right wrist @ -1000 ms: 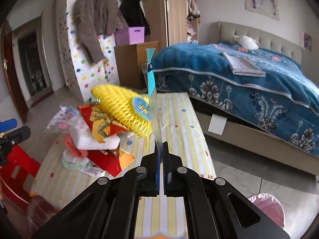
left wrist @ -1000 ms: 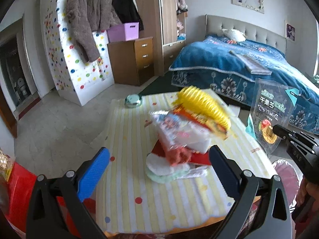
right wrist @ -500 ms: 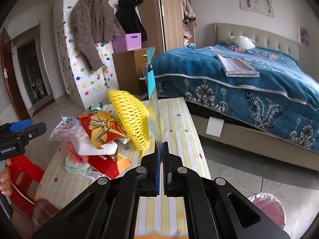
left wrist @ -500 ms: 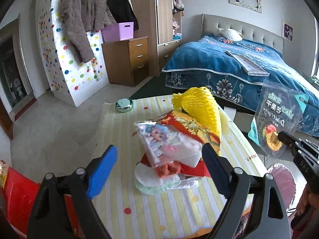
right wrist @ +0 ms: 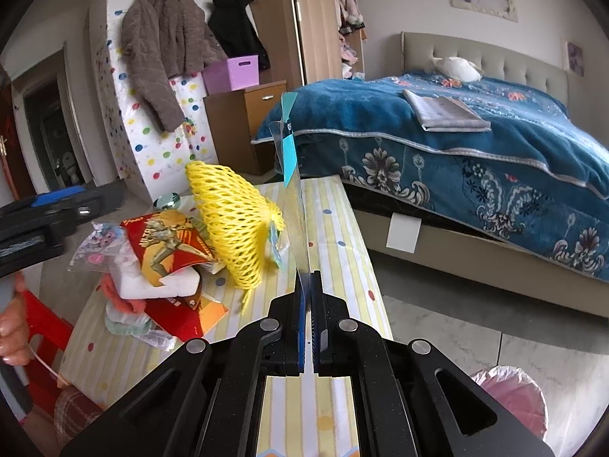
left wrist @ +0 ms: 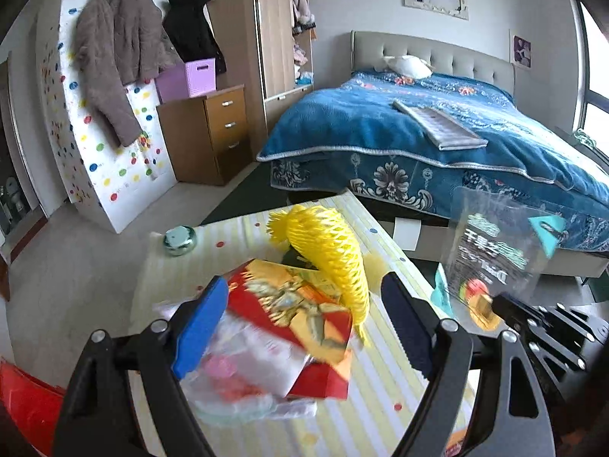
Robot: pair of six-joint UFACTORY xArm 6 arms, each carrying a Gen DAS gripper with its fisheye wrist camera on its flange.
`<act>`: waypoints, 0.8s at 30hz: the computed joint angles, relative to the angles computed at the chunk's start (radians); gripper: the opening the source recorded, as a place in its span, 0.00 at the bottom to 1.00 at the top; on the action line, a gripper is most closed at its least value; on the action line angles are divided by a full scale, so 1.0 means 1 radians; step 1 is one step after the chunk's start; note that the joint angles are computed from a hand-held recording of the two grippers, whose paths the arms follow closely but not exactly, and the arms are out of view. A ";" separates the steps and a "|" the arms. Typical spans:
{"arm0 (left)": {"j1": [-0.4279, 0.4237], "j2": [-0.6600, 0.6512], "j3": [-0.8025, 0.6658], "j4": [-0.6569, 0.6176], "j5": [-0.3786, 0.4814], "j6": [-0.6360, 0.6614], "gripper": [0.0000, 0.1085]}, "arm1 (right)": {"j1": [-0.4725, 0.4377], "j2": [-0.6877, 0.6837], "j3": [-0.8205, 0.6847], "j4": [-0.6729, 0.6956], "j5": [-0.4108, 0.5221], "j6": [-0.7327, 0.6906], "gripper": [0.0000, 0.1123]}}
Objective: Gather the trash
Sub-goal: 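Grasp the yellow foam net with the left tool while the right tool holds the snack bag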
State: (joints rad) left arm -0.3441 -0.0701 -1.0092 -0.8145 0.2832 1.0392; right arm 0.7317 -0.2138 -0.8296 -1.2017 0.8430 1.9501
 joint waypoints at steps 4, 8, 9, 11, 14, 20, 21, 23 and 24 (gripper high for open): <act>-0.027 0.090 -0.065 0.094 -0.001 -0.109 0.73 | -0.041 0.002 0.005 0.002 -0.039 -0.009 0.02; -0.034 0.184 -0.157 0.178 0.048 -0.218 0.67 | -0.068 0.017 -0.008 0.002 -0.062 -0.025 0.02; -0.036 0.210 -0.184 0.200 0.062 -0.250 0.65 | -0.074 0.020 -0.010 0.002 -0.067 -0.028 0.02; -0.036 0.251 -0.228 0.230 0.087 -0.298 0.61 | -0.088 0.025 -0.012 0.006 -0.078 -0.038 0.02; -0.036 0.308 -0.289 0.269 0.116 -0.360 0.52 | -0.102 0.025 -0.007 0.012 -0.090 -0.046 0.02; -0.036 0.352 -0.337 0.246 0.167 -0.334 0.12 | -0.114 0.018 0.010 0.025 -0.100 -0.048 0.02; -0.037 0.337 -0.321 0.196 0.158 -0.282 0.11 | -0.110 0.013 0.014 0.024 -0.094 -0.045 0.02; -0.039 0.302 -0.291 0.093 0.156 -0.177 0.10 | -0.098 0.000 0.020 0.018 -0.073 -0.033 0.02; -0.039 0.276 -0.273 0.032 0.161 -0.116 0.10 | -0.089 -0.012 0.025 0.014 -0.056 -0.024 0.02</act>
State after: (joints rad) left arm -0.3829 0.2063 -1.2824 -0.7827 0.4443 0.9231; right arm 0.6427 -0.2257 -0.8047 -1.1881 0.7874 1.9258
